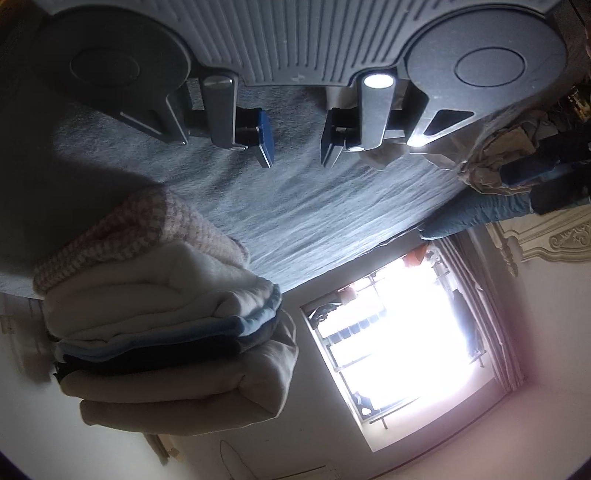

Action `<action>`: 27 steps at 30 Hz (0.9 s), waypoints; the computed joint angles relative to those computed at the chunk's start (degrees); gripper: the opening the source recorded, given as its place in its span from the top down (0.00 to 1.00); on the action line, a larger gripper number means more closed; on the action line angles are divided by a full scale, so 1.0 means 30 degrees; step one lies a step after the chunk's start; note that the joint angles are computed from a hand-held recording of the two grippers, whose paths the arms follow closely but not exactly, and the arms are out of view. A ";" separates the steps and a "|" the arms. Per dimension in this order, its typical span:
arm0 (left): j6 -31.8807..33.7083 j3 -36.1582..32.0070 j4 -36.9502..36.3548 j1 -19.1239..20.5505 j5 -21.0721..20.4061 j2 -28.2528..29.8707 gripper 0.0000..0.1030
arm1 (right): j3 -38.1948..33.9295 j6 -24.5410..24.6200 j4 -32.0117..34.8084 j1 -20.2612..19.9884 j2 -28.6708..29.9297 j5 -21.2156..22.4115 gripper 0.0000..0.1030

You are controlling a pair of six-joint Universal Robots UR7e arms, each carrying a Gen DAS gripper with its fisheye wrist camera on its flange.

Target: Fold clothes

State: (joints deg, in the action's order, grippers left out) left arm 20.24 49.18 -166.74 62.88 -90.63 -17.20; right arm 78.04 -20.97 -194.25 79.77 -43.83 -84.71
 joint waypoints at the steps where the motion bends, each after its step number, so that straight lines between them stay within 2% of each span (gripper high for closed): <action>1: 0.0367 0.0148 0.0151 0.0012 0.0843 -0.0166 0.36 | -0.0192 0.0358 0.0806 -0.0013 -0.0081 0.0600 0.70; 4: 0.1304 0.0271 0.0663 0.0060 0.3115 -0.0419 0.34 | -0.1281 0.1696 0.4253 -0.0039 -0.0200 0.2804 0.67; 7: 0.1588 -0.0961 0.2003 0.0250 0.3734 0.0253 0.34 | -0.2889 0.2845 0.7490 0.0128 0.0093 0.4069 0.57; 12: 0.3384 -0.3218 0.2920 0.0585 0.2808 0.1735 0.37 | -0.4743 0.5581 1.1909 -0.0042 0.0360 0.6310 0.50; 13: 0.3812 -0.3532 0.3009 0.0625 0.2568 0.1968 0.43 | -0.5104 0.6245 1.2823 -0.0120 0.0442 0.6688 0.50; 14: 0.4211 -0.3618 0.3024 0.0693 0.2151 0.2076 0.54 | -0.5486 0.6906 1.3698 -0.0180 0.0556 0.6863 0.49; 16: 0.5293 -0.2947 0.2846 0.0875 0.0918 0.1827 0.57 | -0.6248 0.8092 1.5265 -0.0273 0.0813 0.7065 0.49; 19: 0.7702 -0.1313 0.2027 0.0937 0.0081 0.1302 0.58 | -0.7211 0.8915 1.6306 -0.0122 0.1257 0.5886 0.49; 22: 0.9455 -0.0431 0.1894 0.0947 -0.0018 0.1166 0.57 | -0.7524 0.8611 1.6165 0.0224 0.1410 0.4324 0.49; 25: 1.0228 -0.0097 0.1946 0.0998 -0.0130 0.1207 0.57 | -0.7227 0.5741 1.3951 0.1261 0.1462 0.1342 0.49; 27: 1.0021 -0.0242 0.2112 0.1072 -0.0303 0.1327 0.56 | -0.7003 0.2768 1.3092 0.1911 0.1510 0.0387 0.51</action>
State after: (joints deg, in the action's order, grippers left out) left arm 50.31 48.45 -160.40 66.10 -91.54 -13.22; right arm 57.04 -12.67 -154.97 85.50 -39.30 -83.55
